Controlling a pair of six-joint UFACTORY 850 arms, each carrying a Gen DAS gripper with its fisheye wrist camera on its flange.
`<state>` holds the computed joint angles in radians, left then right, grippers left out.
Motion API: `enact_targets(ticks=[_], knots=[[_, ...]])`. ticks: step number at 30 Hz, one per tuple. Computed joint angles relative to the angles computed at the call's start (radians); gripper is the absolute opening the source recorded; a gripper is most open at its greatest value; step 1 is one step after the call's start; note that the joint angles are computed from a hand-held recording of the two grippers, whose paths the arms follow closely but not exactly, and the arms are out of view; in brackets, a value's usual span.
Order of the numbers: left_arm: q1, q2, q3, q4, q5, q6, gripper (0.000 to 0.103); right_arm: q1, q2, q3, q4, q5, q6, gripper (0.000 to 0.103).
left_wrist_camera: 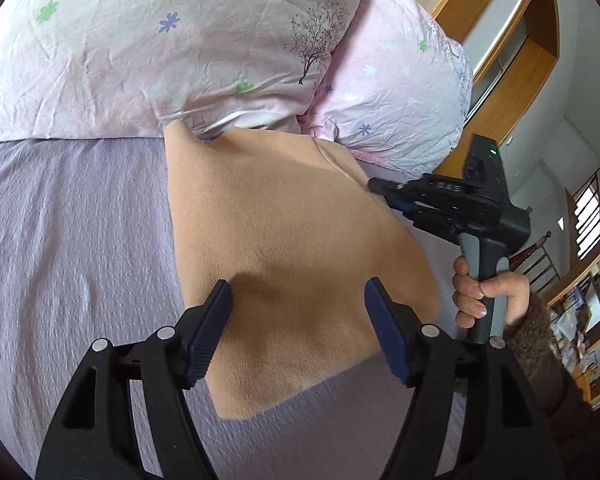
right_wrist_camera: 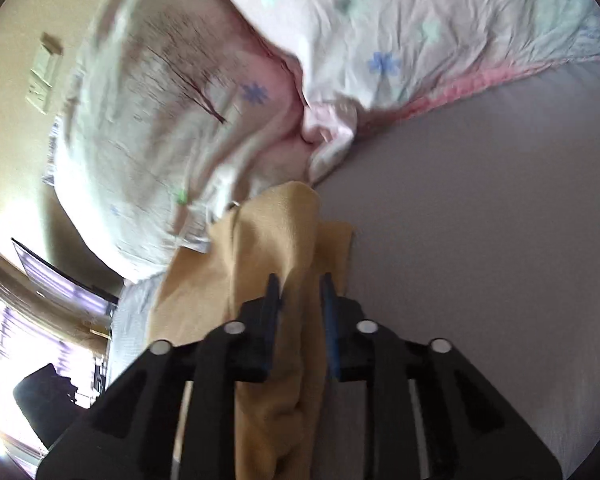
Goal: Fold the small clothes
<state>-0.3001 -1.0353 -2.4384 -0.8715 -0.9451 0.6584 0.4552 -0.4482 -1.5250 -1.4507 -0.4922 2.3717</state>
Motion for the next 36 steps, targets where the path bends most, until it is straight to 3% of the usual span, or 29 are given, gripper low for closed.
enact_targets(ticks=[2, 5, 7, 9, 10, 11, 12, 14, 16, 19, 24, 29, 33, 36], knots=[[0.012, 0.056, 0.093, -0.066, 0.005, 0.065, 0.075, 0.055, 0.055, 0.067, -0.209, -0.029, 0.148, 0.056], [0.010, 0.123, 0.202, -0.098, 0.046, 0.146, 0.082, 0.089, 0.057, 0.080, -0.398, 0.080, 0.280, 0.065], [-0.002, 0.119, 0.198, -0.039, 0.041, 0.114, 0.083, 0.100, 0.034, 0.069, -0.314, 0.125, 0.202, 0.066], [-0.012, 0.114, 0.192, 0.041, 0.033, 0.055, 0.083, 0.106, 0.007, 0.071, -0.104, 0.084, 0.075, 0.065], [-0.011, 0.124, 0.210, 0.051, 0.036, 0.055, 0.083, 0.112, 0.018, 0.087, -0.015, 0.066, 0.035, 0.058], [-0.007, 0.157, 0.261, 0.056, 0.053, 0.066, 0.083, 0.123, 0.025, 0.095, 0.033, 0.037, 0.013, 0.060], [-0.004, 0.181, 0.297, 0.071, 0.067, 0.063, 0.087, 0.141, 0.039, 0.112, 0.042, -0.012, 0.018, 0.067], [0.001, 0.231, 0.374, 0.120, 0.110, 0.042, 0.098, 0.195, 0.051, 0.118, 0.097, -0.166, -0.044, 0.098], [-0.001, 0.269, 0.433, 0.187, 0.163, -0.004, 0.100, 0.242, 0.035, 0.091, 0.160, -0.302, -0.142, 0.100], [-0.035, 0.299, 0.485, 0.450, 0.250, -0.201, 0.101, 0.290, -0.047, -0.027, 0.304, -0.496, -0.357, 0.101], [-0.099, 0.296, 0.503, 0.890, 0.316, -0.524, 0.102, 0.300, -0.162, -0.154, 0.400, -0.614, -0.552, 0.101], [-0.099, 0.287, 0.497, 0.876, 0.317, -0.512, 0.102, 0.277, -0.253, -0.253, 0.449, -0.601, -0.625, 0.101], [-0.086, 0.279, 0.487, 0.781, 0.312, -0.456, 0.102, 0.284, -0.295, -0.307, 0.465, -0.637, -0.671, 0.101], [-0.084, 0.302, 0.533, 0.754, 0.368, -0.419, 0.102, 0.281, -0.297, -0.308, 0.474, -0.629, -0.668, 0.101]])
